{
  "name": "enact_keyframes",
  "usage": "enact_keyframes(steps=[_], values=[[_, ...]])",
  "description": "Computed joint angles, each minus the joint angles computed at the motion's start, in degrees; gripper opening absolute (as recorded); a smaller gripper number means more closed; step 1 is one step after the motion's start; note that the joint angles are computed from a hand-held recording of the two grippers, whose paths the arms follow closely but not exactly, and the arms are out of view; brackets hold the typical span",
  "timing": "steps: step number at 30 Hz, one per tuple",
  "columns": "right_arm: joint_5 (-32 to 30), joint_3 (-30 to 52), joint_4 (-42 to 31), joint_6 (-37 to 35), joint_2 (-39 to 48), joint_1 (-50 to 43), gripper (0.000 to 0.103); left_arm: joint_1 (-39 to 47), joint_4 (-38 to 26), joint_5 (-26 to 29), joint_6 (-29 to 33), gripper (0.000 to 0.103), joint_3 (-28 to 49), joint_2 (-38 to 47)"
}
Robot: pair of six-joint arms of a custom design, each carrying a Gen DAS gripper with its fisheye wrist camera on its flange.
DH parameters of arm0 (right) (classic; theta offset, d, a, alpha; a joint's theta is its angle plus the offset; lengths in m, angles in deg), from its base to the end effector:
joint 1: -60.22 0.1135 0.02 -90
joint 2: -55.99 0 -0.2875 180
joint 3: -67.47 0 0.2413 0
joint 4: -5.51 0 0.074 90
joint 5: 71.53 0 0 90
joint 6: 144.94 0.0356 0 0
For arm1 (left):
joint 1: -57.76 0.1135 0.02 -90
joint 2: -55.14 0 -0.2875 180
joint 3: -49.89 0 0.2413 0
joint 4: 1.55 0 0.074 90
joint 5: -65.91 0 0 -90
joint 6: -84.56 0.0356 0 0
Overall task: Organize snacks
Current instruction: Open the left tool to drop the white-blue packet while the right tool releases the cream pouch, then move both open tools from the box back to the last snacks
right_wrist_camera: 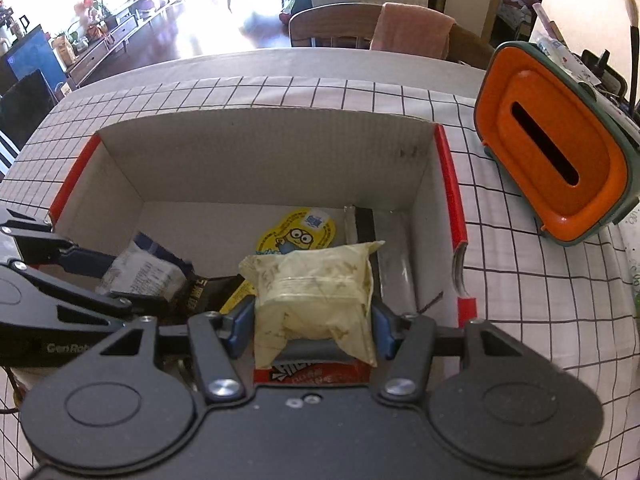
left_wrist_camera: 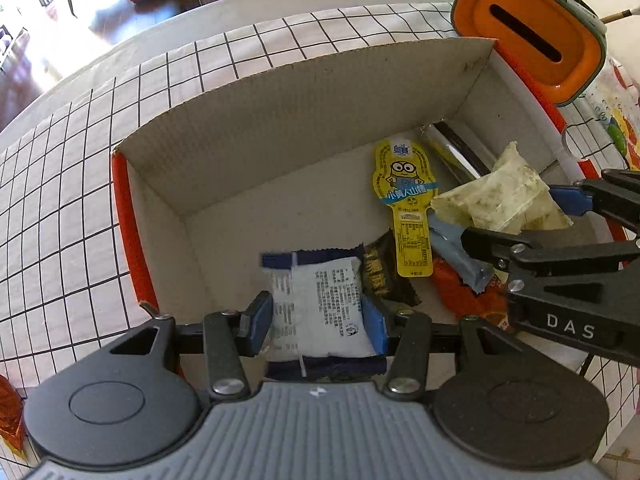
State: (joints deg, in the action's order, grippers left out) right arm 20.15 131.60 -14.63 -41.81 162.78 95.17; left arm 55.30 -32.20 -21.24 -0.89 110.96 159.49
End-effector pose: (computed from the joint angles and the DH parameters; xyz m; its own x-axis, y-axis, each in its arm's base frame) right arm 0.2716 0.1885 0.1278 -0.8375 -0.3083 -0.4511 -0.3813 0.9211 0.0784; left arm 0.2969 -0.0145 0.1213 -0.9525 0.1202 -0.2797 0.1326 0.9908 -0.0257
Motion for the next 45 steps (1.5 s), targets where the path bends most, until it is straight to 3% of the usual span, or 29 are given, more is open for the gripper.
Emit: enact_keyframes(steps=[6, 13, 15, 20, 23, 30, 32, 35, 45], values=[[0.8, -0.1, -0.2, 0.4, -0.3, 0.4, 0.061, 0.1, 1.3, 0.7, 0.8, 0.048, -1.9, -2.6], [1.0, -2.1, -0.2, 1.6, -3.3, 1.0, 0.063, 2.2, 2.8, 3.1, 1.6, 0.057, -5.9, -8.9], [1.0, -2.7, -0.1, 1.9, -4.4, 1.1, 0.069, 3.2, 2.7, 4.4, 2.2, 0.060, -7.1, -11.4], [1.0, -4.4, -0.6, 3.3, -8.8, 2.1, 0.071, 6.5, 1.8, 6.8, 5.2, 0.062, -9.3, -18.1], [1.7, -5.6, -0.9, 4.8, -12.1, 3.6, 0.081, 9.2, 0.4, 8.9, 7.0, 0.062, -10.2, -21.7], [3.1, -5.7, -2.6, 8.0, -17.8, 7.8, 0.082, 16.1, -1.1, 13.3, 11.3, 0.067, -12.4, -28.2], [3.6, -5.9, -2.4, 9.2, -19.2, 9.4, 0.083, 18.3, -1.9, 14.6, 13.1, 0.067, -12.9, -30.0], [5.9, -6.2, -1.6, 11.5, -20.7, 12.6, 0.095, 22.7, -3.8, 17.4, 16.6, 0.070, -13.4, -32.5], [11.7, -2.6, -0.3, 17.7, -19.5, 23.2, 0.102, 44.6, -12.4, 30.9, 34.5, 0.079, -12.5, -36.3]])
